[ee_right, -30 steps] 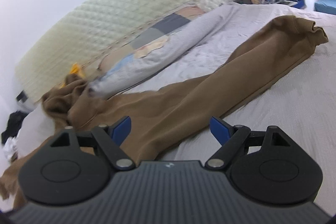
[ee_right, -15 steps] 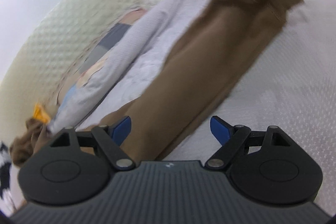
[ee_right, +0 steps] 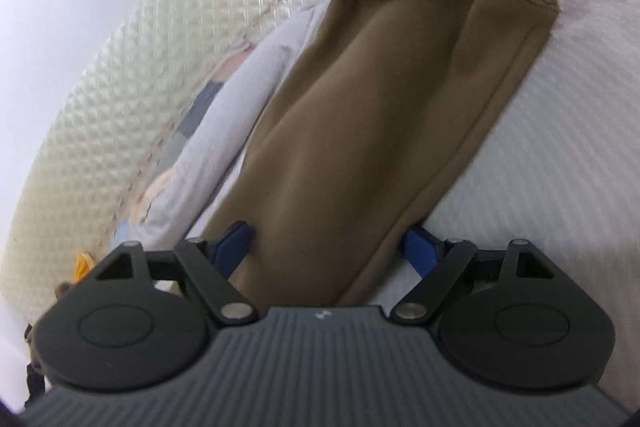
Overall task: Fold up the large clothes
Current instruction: 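Move the right gripper over the outstretched sleeve toward its cuff, then grasp the ribbed sleeve cuff with the right gripper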
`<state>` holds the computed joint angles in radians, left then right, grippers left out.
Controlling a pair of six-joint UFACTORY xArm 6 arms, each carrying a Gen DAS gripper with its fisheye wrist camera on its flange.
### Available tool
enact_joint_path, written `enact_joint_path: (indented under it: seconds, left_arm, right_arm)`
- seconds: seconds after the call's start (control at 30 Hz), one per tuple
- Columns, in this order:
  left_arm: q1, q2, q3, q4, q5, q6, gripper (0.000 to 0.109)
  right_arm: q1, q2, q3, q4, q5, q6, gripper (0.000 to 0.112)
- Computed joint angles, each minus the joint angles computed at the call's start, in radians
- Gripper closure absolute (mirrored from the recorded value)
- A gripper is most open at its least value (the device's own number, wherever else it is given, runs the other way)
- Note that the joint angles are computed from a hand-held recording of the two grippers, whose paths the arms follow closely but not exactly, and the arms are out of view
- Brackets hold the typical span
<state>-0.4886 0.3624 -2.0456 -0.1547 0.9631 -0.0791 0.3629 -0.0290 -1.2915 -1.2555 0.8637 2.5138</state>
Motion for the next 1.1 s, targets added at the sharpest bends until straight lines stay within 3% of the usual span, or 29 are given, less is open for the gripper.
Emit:
enact_joint_path:
  seconds: [0.1,0.27,0.4,0.53,0.57,0.63,0.8,0.9,1.1]
  left_arm:
    - [-0.004,0.043,-0.056,0.007,0.036,-0.010,0.042]
    - [-0.006,0.105,-0.140,0.006,0.092,-0.025,0.042]
    - [-0.006,0.140,-0.190,-0.003,0.122,-0.021,0.042]
    - [-0.009,0.189,-0.264,-0.002,0.153,-0.027,0.042]
    - [-0.010,0.204,-0.289,-0.001,0.165,-0.030,0.042]
    - [-0.011,0.235,-0.342,0.005,0.187,-0.043,0.042]
    - [-0.015,0.296,-0.456,0.043,0.240,-0.064,0.042]
    - [-0.015,0.234,-0.350,0.059,0.186,-0.065,0.042]
    - [-0.001,0.140,-0.216,0.029,0.117,-0.041,0.042]
  right_arm:
    - [-0.039,-0.018,0.033,-0.048,0.018,0.077,0.031]
    - [-0.060,-0.062,0.103,-0.119,0.136,0.264,0.040]
    - [-0.084,-0.079,0.114,-0.097,0.228,0.217,0.040]
    - [-0.132,-0.119,0.146,-0.077,0.243,0.197,0.042]
    - [-0.153,-0.132,0.154,-0.070,0.212,0.165,0.045]
    - [-0.186,-0.142,0.146,-0.018,0.159,0.047,0.072]
    - [-0.173,-0.179,0.108,0.020,0.215,-0.177,0.083]
    - [-0.178,-0.206,0.072,0.025,0.254,-0.264,0.088]
    - [-0.109,-0.122,-0.194,-0.008,0.351,-0.479,0.090]
